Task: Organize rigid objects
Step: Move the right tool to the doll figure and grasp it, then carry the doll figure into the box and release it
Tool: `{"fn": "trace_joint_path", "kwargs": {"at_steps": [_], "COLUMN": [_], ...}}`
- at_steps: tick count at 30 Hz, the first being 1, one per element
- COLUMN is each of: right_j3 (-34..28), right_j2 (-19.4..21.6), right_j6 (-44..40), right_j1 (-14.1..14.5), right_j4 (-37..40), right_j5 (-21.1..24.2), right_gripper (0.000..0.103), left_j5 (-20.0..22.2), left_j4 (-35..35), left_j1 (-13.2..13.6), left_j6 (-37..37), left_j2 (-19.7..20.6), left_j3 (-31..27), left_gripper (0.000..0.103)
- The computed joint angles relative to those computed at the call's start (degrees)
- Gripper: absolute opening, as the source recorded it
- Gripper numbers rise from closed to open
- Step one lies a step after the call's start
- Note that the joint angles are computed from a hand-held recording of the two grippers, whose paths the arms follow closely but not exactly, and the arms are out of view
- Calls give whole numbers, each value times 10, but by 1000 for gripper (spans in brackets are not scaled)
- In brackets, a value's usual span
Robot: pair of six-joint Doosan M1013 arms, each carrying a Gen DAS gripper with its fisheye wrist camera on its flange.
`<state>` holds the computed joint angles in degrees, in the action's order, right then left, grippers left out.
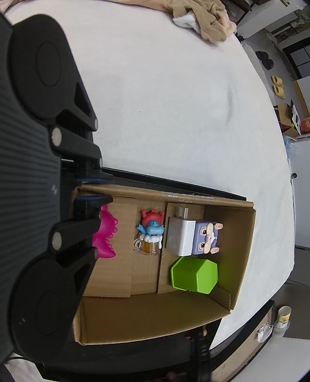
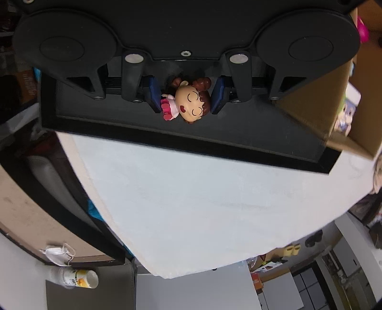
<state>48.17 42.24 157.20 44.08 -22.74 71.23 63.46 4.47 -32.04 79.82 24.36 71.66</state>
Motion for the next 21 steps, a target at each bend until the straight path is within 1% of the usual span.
{"fn": "trace_joint_path", "kwargs": {"at_steps": [6, 9, 12, 17, 21], "right_j3": [6, -6, -27, -44, -79], "right_j2": [-13, -11, -6, -7, 3], "right_j6": [12, 16, 14, 16, 7], "right_j1": [13, 16, 19, 25, 30], "right_j4": [-4, -4, -9, -14, -26], "right_j5": [27, 40, 62, 80, 110], "right_gripper": [43, 43, 43, 43, 43], "left_j5": [-10, -15, -21, -30, -39], "left_j4": [1, -4, -11, -24, -37], "left_j1": [0, 1, 4, 8, 12], "left_j6": [-8, -8, -4, -6, -2], "left_j2": [-4, -6, -8, -12, -16], "left_j3": [7, 9, 12, 17, 22], "left_gripper": [10, 10, 10, 10, 10]}}
